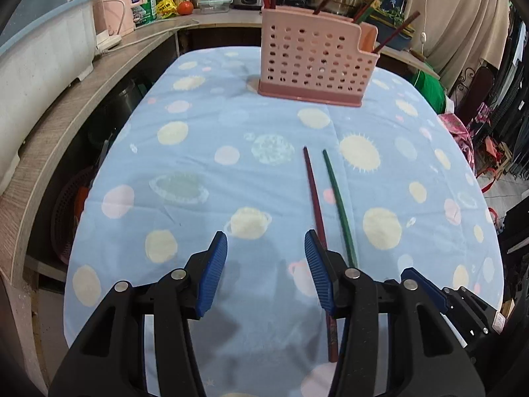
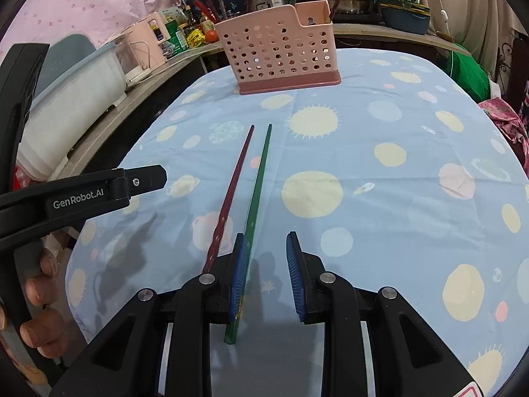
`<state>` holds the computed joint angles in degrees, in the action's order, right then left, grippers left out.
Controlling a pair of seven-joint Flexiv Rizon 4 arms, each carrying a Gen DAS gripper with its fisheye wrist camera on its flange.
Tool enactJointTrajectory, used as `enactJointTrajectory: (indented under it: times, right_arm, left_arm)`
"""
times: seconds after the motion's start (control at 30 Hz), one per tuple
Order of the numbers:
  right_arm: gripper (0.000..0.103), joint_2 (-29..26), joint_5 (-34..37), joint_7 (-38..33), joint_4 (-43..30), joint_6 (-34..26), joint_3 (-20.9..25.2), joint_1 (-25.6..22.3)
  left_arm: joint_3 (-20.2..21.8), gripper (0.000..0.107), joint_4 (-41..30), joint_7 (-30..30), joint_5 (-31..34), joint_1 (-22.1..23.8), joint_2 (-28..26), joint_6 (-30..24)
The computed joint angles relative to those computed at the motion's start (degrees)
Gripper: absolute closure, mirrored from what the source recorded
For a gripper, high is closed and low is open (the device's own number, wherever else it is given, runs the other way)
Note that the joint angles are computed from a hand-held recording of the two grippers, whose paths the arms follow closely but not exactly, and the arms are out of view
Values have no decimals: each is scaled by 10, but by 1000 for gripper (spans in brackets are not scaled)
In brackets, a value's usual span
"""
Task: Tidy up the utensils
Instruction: 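Move both tools back to the last dark red and green chopsticks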
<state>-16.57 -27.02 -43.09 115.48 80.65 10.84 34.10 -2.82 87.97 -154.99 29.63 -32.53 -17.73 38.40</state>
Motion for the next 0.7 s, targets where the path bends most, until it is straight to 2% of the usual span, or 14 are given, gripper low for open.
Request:
enactJointTrajectory:
  times: [0.17, 0.7]
  right_arm:
    - [78, -1, 15, -14, 4, -10, 14, -1]
    - [78, 4, -26, 1, 19, -16, 0, 20]
  left_arm:
    - [-3, 60, 21, -4, -11, 1, 2, 7]
    - [-8, 60, 61, -18, -25, 6, 13, 24]
